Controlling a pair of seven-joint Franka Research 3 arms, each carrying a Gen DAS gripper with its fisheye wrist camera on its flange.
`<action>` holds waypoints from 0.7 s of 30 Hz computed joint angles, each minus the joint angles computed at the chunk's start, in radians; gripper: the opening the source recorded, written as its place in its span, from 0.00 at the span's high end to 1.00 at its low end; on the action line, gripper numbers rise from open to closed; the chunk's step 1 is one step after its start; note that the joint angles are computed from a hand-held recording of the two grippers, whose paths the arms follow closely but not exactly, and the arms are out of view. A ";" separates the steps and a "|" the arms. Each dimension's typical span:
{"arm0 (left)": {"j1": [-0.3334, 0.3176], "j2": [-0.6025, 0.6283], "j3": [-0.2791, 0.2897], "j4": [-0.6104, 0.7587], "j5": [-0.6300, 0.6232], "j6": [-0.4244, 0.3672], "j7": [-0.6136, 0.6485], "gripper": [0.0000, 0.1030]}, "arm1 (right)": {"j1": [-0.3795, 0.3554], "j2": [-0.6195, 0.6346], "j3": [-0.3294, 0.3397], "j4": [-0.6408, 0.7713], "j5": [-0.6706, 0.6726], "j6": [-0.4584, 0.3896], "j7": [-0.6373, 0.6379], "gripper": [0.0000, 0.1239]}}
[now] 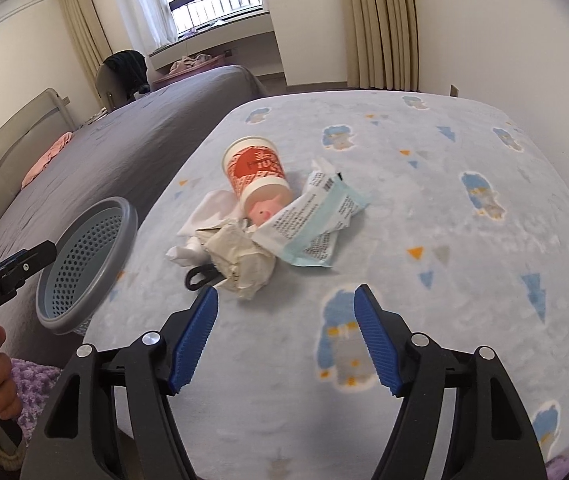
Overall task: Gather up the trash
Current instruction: 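Reach the right gripper to the white-and-teal wipes packet and close on it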
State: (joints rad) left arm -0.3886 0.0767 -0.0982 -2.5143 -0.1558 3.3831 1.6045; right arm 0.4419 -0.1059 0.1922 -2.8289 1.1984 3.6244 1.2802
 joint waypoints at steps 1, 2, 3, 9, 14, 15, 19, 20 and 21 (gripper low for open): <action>-0.050 0.004 0.028 0.006 -0.064 0.000 0.048 0.09 | -0.003 -0.003 -0.003 -0.005 -0.006 0.001 0.000 0.44; -0.091 0.007 0.052 0.010 -0.118 0.000 0.089 0.09 | -0.006 -0.004 -0.007 -0.010 -0.014 0.000 0.000 0.44; -0.135 0.012 0.076 0.016 -0.176 0.001 0.133 0.09 | -0.011 -0.006 -0.012 -0.015 -0.027 -0.005 -0.001 0.44; -0.348 0.045 0.210 0.056 -0.434 -0.006 0.317 0.09 | -0.058 0.004 -0.035 -0.020 -0.098 -0.038 -0.010 0.42; -0.541 0.078 0.371 0.088 -0.548 -0.025 0.388 0.09 | -0.098 0.032 -0.074 -0.002 -0.235 -0.055 0.048 0.38; -0.577 0.086 0.405 0.094 -0.553 -0.032 0.388 0.09 | -0.109 0.039 -0.087 0.006 -0.282 -0.063 0.076 0.38; -0.682 0.110 0.507 0.106 -0.543 -0.053 0.366 0.09 | -0.146 0.078 -0.097 0.075 -0.313 -0.110 0.060 0.36; -0.696 0.114 0.522 0.107 -0.535 -0.056 0.356 0.09 | -0.148 0.093 -0.094 0.101 -0.278 -0.117 0.022 0.36; -0.712 0.119 0.538 0.109 -0.527 -0.059 0.347 0.09 | -0.145 0.114 -0.094 0.133 -0.233 -0.124 -0.030 0.36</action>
State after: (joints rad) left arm -1.1002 0.1959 0.4400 -2.4049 -0.6823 3.3239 1.9515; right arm 0.2971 0.0081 0.0986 -2.6956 0.9656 3.5008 1.2505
